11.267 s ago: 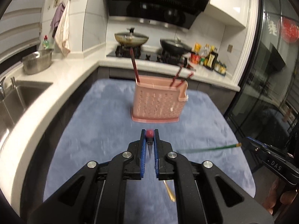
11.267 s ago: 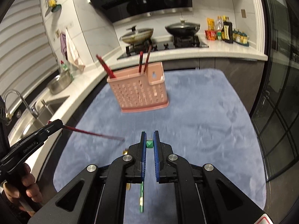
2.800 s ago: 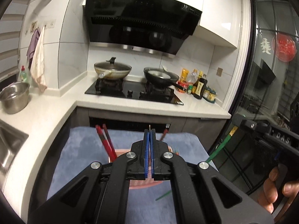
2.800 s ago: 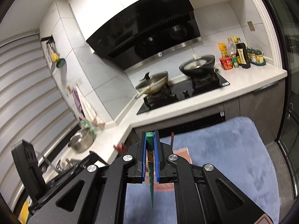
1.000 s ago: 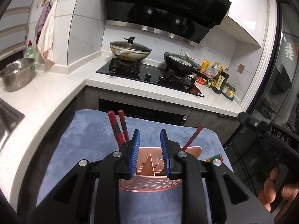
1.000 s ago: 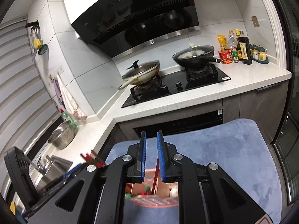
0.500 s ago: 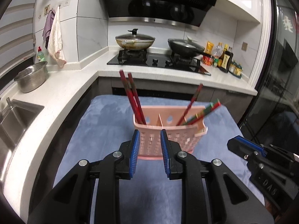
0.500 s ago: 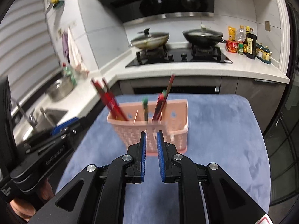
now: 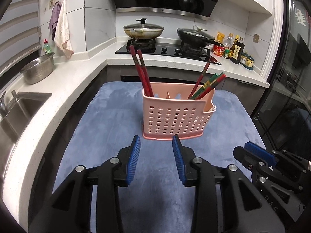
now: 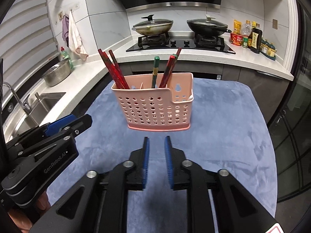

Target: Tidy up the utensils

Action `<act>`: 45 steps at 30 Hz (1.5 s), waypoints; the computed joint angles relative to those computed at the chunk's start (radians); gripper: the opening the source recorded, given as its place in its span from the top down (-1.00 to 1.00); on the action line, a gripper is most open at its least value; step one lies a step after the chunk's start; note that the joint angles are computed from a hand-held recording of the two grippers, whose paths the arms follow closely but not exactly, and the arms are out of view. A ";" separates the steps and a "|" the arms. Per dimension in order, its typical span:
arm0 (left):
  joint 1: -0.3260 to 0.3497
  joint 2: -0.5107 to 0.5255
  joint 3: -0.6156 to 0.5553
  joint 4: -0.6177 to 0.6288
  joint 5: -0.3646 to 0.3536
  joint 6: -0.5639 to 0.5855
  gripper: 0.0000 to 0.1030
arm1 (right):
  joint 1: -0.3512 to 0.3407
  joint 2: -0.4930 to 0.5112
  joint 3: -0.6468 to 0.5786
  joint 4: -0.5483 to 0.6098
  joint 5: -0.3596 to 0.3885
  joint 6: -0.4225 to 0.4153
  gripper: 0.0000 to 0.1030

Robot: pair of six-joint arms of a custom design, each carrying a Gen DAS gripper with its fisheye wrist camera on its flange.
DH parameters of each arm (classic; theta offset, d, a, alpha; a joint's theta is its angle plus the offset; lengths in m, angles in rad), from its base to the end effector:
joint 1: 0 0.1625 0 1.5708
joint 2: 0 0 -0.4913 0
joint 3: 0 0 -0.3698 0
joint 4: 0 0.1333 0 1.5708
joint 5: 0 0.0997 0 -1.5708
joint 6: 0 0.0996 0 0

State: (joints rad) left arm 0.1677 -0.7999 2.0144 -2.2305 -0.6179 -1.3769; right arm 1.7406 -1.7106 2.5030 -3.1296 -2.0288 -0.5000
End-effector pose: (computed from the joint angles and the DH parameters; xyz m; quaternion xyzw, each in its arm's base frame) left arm -0.4825 -0.2992 0.0668 0.1368 0.8529 -0.3901 0.3187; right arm 0.1429 -0.3052 0.3905 0.2167 -0.8810 0.3246 0.2675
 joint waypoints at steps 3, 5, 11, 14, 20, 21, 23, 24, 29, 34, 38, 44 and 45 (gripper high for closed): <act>0.000 0.001 -0.002 0.018 -0.010 -0.020 0.24 | 0.008 0.004 0.010 -0.021 -0.026 -0.003 0.53; -0.002 0.003 -0.005 0.034 -0.011 -0.035 0.08 | 0.011 0.010 0.012 -0.032 -0.043 -0.009 0.48; -0.004 0.011 -0.023 0.091 -0.011 -0.059 -0.12 | 0.023 0.023 0.018 -0.067 -0.078 -0.018 0.12; -0.005 0.011 -0.027 0.112 -0.007 -0.074 -0.25 | 0.023 0.022 0.014 -0.064 -0.084 -0.013 0.02; -0.003 0.013 -0.034 0.150 -0.008 -0.094 -0.40 | 0.037 0.048 0.025 -0.138 -0.126 -0.045 -0.22; -0.002 0.012 -0.034 0.152 -0.008 -0.095 -0.43 | 0.038 0.050 0.024 -0.141 -0.129 -0.046 -0.24; 0.000 0.011 -0.035 0.159 -0.011 -0.099 -0.44 | 0.038 0.054 0.023 -0.147 -0.137 -0.045 -0.29; 0.001 0.011 -0.034 0.160 -0.013 -0.100 -0.45 | 0.037 0.055 0.022 -0.145 -0.138 -0.045 -0.32; 0.004 0.008 -0.040 0.203 -0.016 -0.132 -0.63 | 0.029 0.056 0.012 -0.127 -0.147 -0.025 -0.43; 0.010 0.004 -0.040 0.227 -0.027 -0.153 -0.76 | 0.029 0.064 0.006 -0.114 -0.171 -0.017 -0.63; 0.014 0.006 -0.048 0.256 -0.035 -0.171 -0.78 | 0.027 0.067 0.008 -0.123 -0.177 -0.015 -0.66; 0.023 0.005 -0.062 0.309 -0.045 -0.207 -0.81 | 0.018 0.073 0.018 -0.165 -0.164 -0.019 -0.87; 0.023 0.003 -0.060 0.308 -0.045 -0.209 -0.81 | 0.022 0.081 0.018 -0.179 -0.176 -0.025 -0.87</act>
